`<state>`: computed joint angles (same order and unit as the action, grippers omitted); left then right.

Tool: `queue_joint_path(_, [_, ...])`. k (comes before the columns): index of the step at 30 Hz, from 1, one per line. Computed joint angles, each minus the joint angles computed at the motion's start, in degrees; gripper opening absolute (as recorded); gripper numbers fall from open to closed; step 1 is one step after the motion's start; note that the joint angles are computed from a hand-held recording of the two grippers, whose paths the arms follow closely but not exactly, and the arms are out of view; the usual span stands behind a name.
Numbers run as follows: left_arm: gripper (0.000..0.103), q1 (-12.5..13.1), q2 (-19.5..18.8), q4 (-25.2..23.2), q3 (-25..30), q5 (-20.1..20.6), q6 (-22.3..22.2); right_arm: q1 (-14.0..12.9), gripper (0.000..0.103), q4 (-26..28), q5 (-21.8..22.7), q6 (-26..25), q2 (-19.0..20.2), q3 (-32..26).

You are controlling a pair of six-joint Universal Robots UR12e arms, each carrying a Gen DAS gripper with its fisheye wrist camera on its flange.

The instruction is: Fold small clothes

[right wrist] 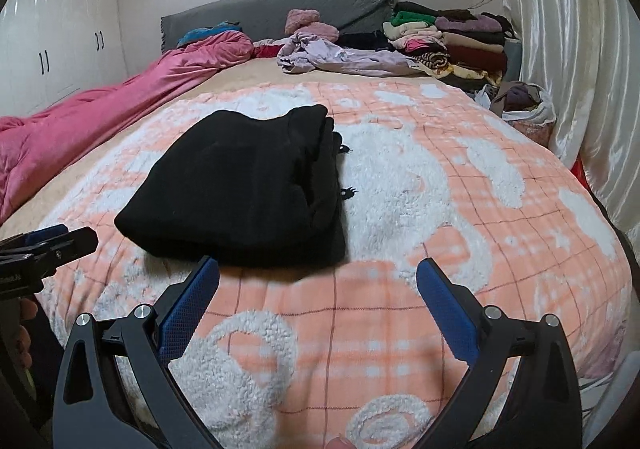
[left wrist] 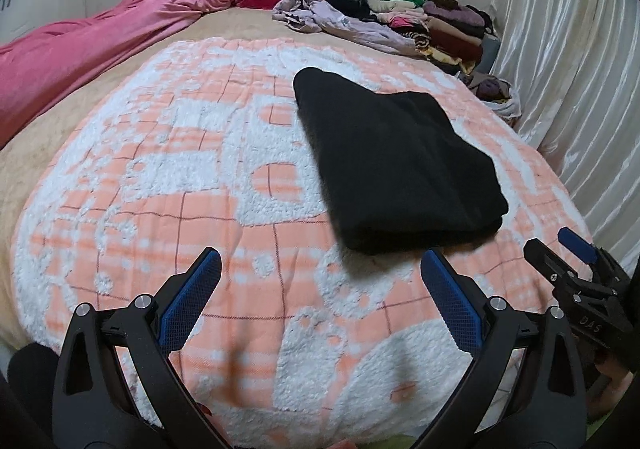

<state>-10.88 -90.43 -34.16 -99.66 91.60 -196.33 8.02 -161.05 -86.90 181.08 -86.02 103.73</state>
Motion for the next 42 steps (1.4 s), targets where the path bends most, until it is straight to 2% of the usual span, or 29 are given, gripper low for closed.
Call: queue_joint_path(42, [0.093,-0.2,1.0,-0.7,-0.3,1.0,-0.1,0.2,0.098,1.0,0.3,-0.2,-0.5,-0.1])
